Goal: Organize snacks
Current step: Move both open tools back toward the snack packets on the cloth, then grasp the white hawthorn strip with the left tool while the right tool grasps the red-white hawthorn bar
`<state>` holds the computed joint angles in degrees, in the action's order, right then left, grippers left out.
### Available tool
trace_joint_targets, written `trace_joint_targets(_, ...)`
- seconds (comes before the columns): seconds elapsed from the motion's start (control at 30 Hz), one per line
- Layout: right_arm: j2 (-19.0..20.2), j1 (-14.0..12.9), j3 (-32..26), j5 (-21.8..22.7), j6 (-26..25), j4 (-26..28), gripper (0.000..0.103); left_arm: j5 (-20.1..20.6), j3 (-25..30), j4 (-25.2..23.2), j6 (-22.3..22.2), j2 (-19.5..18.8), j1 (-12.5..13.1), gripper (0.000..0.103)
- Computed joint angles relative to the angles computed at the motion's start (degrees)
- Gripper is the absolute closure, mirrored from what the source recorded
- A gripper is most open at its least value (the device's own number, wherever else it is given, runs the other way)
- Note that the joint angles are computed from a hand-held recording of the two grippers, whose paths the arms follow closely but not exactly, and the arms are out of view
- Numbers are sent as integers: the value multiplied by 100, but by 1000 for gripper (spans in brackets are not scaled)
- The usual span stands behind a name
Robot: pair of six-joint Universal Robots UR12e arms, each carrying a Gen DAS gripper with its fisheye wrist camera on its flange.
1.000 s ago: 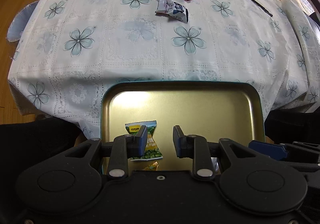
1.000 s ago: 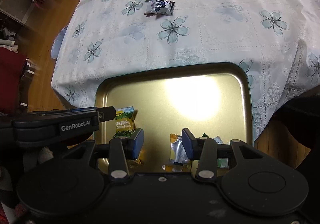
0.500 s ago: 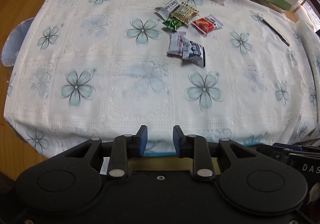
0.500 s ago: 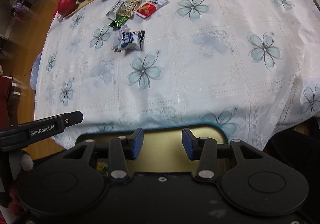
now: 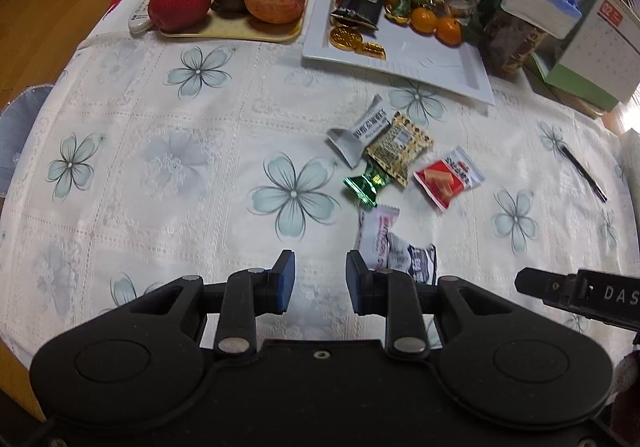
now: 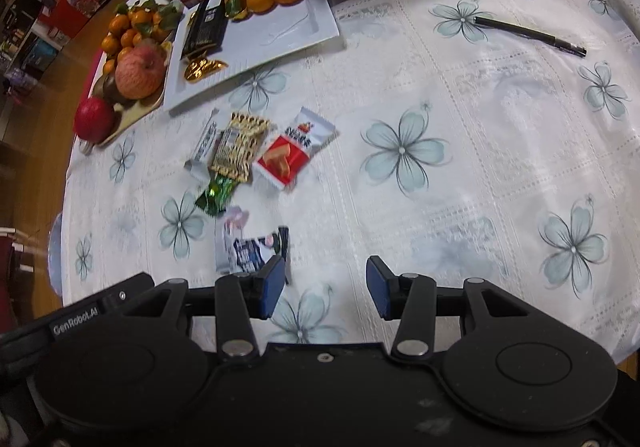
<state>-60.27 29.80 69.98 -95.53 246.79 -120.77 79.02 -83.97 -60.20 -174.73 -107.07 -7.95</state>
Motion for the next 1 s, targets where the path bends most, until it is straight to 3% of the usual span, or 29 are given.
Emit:
trace_joint_targets(0.2,487,-195,-554,-114,275,62,55,114,239,-220,-271,-190,43,67)
trace_joint_targets(0.33,807,-279,-935,-115,579,198,55,164,255,-69,-262,-176,66,67)
trace_joint_targets(0.53,1200,-323,-1488,23,851,701,55,59,270,-10,-256,-162,123,67)
trace_joint_targets(0.67,1439,-280,-1869,-134,808,1038,53,-4,277,-43,-284,-165,146,67)
trace_joint_targets(0.83,1791,-184,-2492,-643,518,1665,51,-156,277,-91,-282,-151,179,67)
trace_joint_targets(1.0,1869,-142,-2605,-802,184,1768,53,-280,289,-149,-318,-155,217,67)
